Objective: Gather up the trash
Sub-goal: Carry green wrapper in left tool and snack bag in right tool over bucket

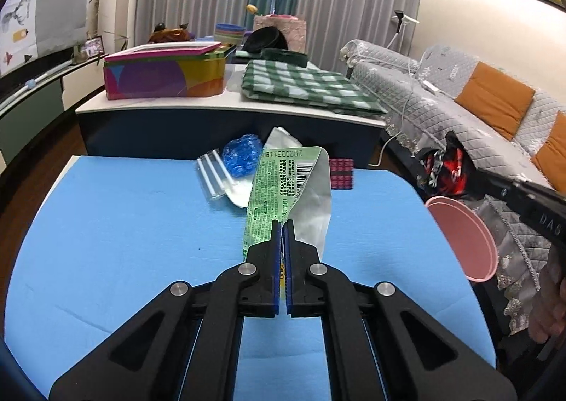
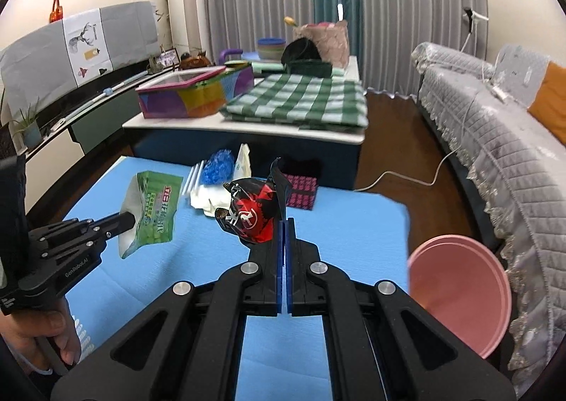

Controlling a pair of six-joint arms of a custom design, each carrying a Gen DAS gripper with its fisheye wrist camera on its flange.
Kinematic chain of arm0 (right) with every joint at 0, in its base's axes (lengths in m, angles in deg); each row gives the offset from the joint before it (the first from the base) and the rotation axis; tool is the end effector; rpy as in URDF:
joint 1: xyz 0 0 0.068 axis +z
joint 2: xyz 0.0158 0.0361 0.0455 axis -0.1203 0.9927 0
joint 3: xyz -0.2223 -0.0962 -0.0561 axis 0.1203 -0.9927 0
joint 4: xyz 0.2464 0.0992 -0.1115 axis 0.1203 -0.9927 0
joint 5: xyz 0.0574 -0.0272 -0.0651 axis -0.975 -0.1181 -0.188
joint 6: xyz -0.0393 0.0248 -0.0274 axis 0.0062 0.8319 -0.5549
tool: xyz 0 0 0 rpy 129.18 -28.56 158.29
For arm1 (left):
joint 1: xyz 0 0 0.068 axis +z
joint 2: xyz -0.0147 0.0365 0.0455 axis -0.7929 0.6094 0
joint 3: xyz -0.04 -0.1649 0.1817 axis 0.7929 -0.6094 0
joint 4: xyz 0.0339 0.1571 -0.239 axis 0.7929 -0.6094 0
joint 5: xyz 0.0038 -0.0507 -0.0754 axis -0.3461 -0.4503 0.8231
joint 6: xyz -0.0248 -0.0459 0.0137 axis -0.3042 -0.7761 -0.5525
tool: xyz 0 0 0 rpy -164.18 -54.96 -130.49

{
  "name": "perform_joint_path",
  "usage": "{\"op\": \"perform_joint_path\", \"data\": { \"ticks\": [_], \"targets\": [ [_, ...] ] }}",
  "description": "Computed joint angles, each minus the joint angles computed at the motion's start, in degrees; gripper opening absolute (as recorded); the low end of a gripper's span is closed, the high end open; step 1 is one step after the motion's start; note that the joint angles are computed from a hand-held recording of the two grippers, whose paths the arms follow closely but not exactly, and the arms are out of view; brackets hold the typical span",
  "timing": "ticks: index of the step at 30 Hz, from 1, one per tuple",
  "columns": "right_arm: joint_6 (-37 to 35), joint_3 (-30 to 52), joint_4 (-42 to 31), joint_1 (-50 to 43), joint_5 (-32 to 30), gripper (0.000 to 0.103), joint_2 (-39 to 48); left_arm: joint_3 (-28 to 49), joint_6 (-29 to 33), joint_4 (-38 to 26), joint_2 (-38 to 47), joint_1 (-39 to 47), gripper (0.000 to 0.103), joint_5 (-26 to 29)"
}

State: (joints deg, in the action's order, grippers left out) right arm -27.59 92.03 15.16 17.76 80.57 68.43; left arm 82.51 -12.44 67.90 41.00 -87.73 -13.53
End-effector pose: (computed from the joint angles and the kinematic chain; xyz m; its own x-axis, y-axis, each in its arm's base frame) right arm 0.2272 0.0879 0.2405 -0.5819 0.0829 -0.8090 0.1260 0.9920 0.0110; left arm 0.3086 -0.2182 0.2053 -0.5784 0.1816 -0.7953 0.4769 0.8662 -0.1490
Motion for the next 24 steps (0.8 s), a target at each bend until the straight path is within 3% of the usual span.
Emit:
{"op": "perform_joint_path", "data": {
  "ticks": [8, 18, 24],
  "targets": [
    [-2.7, -1.3, -6.0, -2.2, 0.9, 0.001, -9.4, -1.6, -0.1, 0.1, -2.8, -2.9, 0.002, -0.8],
    [-2.7, -8.5, -4.5, -7.3, 0.0, 0.001, -17.3, 0.1, -0.2, 0.5, -1.4, -6.4, 0.002, -1.8],
    [-3.9, -10.3, -6.4, -15.1, -3.8, 0.001, -21.8, 3.2, -0.8, 0.6, 2.1, -8.6, 0.001, -1.9]
  ]
}}
